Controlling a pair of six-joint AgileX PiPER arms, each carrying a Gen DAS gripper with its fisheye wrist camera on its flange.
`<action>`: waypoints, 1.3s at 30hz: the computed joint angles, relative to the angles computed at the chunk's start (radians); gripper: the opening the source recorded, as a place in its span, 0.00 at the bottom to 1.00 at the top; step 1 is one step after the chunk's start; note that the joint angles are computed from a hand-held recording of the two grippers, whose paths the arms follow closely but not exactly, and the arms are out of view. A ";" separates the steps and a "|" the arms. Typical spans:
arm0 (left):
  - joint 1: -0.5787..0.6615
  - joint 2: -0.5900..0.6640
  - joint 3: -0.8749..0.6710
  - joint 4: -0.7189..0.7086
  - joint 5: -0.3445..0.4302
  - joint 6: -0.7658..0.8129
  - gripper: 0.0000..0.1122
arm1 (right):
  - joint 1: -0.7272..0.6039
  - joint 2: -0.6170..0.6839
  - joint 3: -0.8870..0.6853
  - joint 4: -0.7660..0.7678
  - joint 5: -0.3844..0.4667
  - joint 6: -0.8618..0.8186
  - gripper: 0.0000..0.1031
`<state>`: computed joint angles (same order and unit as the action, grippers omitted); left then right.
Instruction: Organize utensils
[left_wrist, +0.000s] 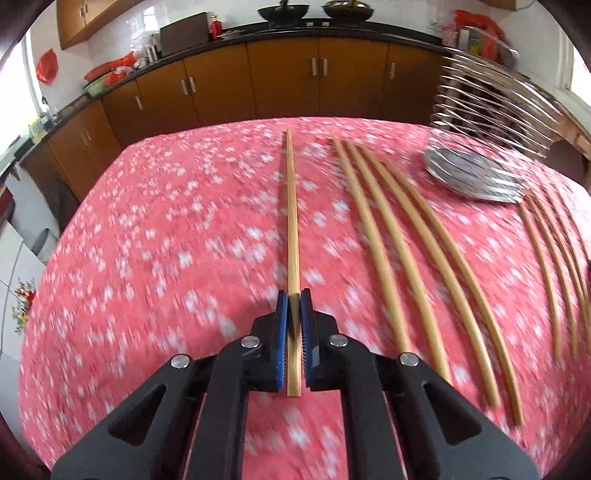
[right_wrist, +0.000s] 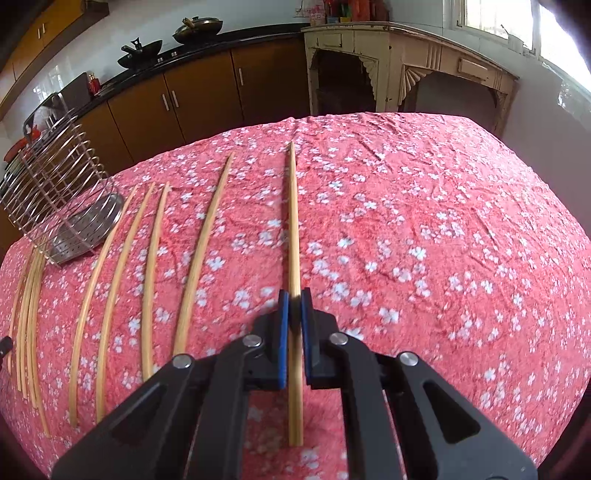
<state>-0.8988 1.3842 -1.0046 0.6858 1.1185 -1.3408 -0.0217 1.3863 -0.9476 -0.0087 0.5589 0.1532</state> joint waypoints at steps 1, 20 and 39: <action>0.014 -0.001 0.000 0.002 -0.006 0.008 0.06 | -0.013 0.010 -0.011 0.025 0.001 -0.029 0.08; -0.133 -0.118 0.116 0.022 0.006 -0.085 0.33 | 0.021 -0.224 0.212 -0.007 -0.014 -0.055 0.32; -0.118 -0.062 0.068 0.024 0.030 -0.100 0.06 | 0.021 -0.271 0.242 -0.013 -0.004 -0.045 0.08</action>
<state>-1.0164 1.3220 -0.9364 0.7103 1.1484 -1.4412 -0.0003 1.1154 -0.7053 -0.0220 0.5549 0.1082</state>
